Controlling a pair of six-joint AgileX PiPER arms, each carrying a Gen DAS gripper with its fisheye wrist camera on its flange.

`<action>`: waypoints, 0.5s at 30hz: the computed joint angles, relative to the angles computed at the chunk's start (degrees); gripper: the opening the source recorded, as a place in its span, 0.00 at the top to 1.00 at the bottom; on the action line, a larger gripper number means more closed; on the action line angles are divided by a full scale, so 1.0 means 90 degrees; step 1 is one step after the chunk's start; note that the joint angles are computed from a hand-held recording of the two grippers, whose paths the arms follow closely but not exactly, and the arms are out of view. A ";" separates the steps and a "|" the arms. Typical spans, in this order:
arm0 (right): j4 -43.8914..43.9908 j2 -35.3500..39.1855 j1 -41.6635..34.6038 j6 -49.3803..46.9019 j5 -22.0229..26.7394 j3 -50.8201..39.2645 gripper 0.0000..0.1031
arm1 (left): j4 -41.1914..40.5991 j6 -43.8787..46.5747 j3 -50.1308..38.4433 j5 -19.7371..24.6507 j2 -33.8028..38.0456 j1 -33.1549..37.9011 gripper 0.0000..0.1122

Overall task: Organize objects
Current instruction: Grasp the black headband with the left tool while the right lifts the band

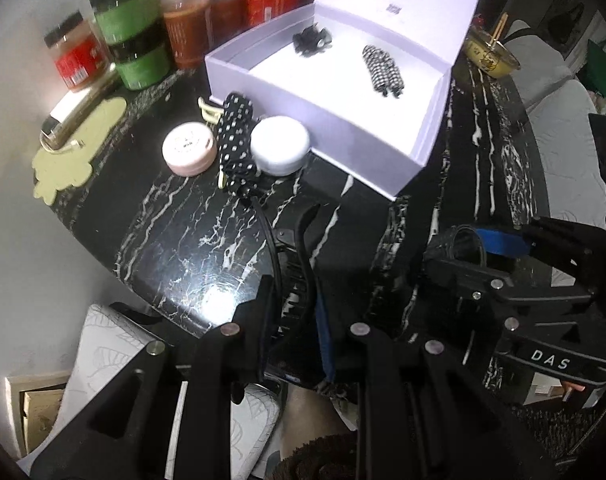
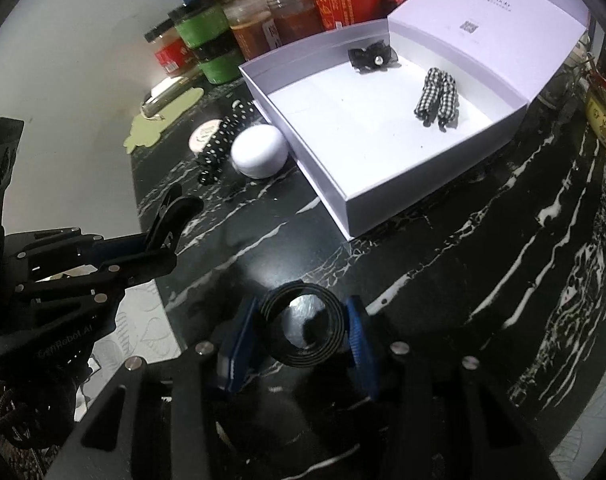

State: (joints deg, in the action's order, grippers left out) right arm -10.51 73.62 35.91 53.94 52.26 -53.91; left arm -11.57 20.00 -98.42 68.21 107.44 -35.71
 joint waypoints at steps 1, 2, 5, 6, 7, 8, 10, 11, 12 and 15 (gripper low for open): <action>-0.0031 -0.0063 0.0036 0.0019 0.0047 -0.0012 0.56 | 0.0038 -0.0061 -0.0007 0.0019 -0.0068 -0.0049 0.84; -0.0087 -0.0136 0.0091 0.0062 0.0117 -0.0032 0.56 | 0.0057 -0.0116 -0.0007 0.0028 -0.0126 -0.0085 0.84; -0.0302 -0.0359 0.0323 0.0250 0.0349 -0.0098 0.56 | 0.0120 -0.0262 0.0106 0.0025 -0.0395 -0.0174 0.84; -0.0399 -0.0417 0.0428 0.0329 0.0473 -0.0136 0.56 | 0.0134 -0.0303 0.0167 0.0016 -0.0507 -0.0211 0.84; -0.0537 -0.0477 0.0581 0.0473 0.0633 -0.0182 0.56 | 0.0181 -0.0364 0.0258 -0.0008 -0.0649 -0.0257 0.83; -0.0629 -0.0550 0.0684 0.0582 0.0711 -0.0185 0.56 | 0.0220 -0.0428 0.0331 -0.0019 -0.0765 -0.0302 0.84; -0.0741 -0.0751 0.0900 0.0758 0.0856 -0.0170 0.56 | 0.0255 -0.0558 0.0455 0.0012 -0.1006 -0.0385 0.84; -0.0819 -0.0827 0.1028 0.0879 0.0965 -0.0177 0.56 | 0.0282 -0.0637 0.0535 0.0002 -0.1123 -0.0434 0.84; -0.0915 -0.0921 0.1188 0.1026 0.1095 -0.0179 0.56 | 0.0338 -0.0748 0.0617 0.0001 -0.1262 -0.0512 0.84; -0.1096 -0.1252 0.1648 0.1385 0.1465 -0.0184 0.56 | 0.0427 -0.1004 0.0733 0.0077 -0.1520 -0.0699 0.84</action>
